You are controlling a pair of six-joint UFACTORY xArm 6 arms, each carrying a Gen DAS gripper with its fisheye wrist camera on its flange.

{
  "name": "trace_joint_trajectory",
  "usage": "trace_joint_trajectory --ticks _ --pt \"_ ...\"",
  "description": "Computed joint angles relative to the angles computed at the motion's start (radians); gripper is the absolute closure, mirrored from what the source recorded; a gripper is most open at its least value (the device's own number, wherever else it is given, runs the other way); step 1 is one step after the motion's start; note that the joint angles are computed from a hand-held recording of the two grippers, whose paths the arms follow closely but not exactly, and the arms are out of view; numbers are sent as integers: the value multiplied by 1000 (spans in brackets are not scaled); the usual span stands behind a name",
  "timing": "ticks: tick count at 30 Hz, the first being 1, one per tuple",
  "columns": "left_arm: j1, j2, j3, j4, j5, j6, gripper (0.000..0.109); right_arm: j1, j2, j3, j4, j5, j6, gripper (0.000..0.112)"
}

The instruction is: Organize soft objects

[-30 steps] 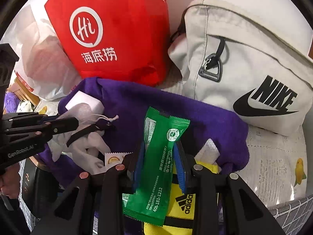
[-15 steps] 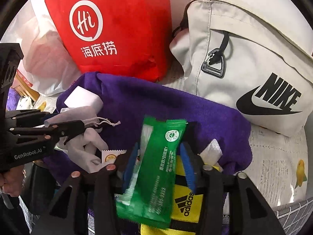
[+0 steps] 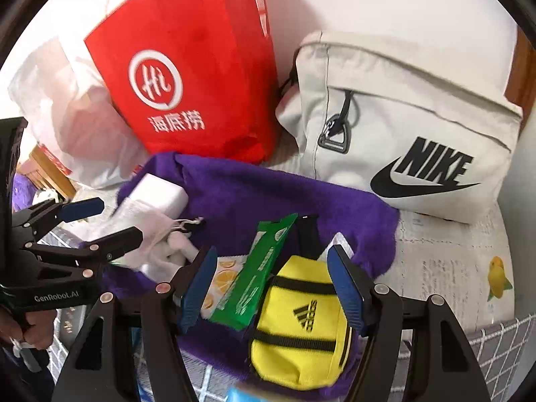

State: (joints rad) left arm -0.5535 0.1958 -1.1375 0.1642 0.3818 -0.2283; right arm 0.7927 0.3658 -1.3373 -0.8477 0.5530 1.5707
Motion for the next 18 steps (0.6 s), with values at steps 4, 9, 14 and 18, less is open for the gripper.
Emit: trace_joint_trajectory --ticks 4,9,14,18 --pt "-4 -89 71 48 9 -63 18 46 -68 47 -61 49 79 32" --pt "-12 -221 186 131 7 -165 18 121 -125 77 -91 141 156 25" --pt "-27 -381 332 280 -22 -327 15 209 -175 105 -91 233 236 23" --pt "-56 -516 438 352 4 -408 15 289 -213 132 -96 300 312 23"
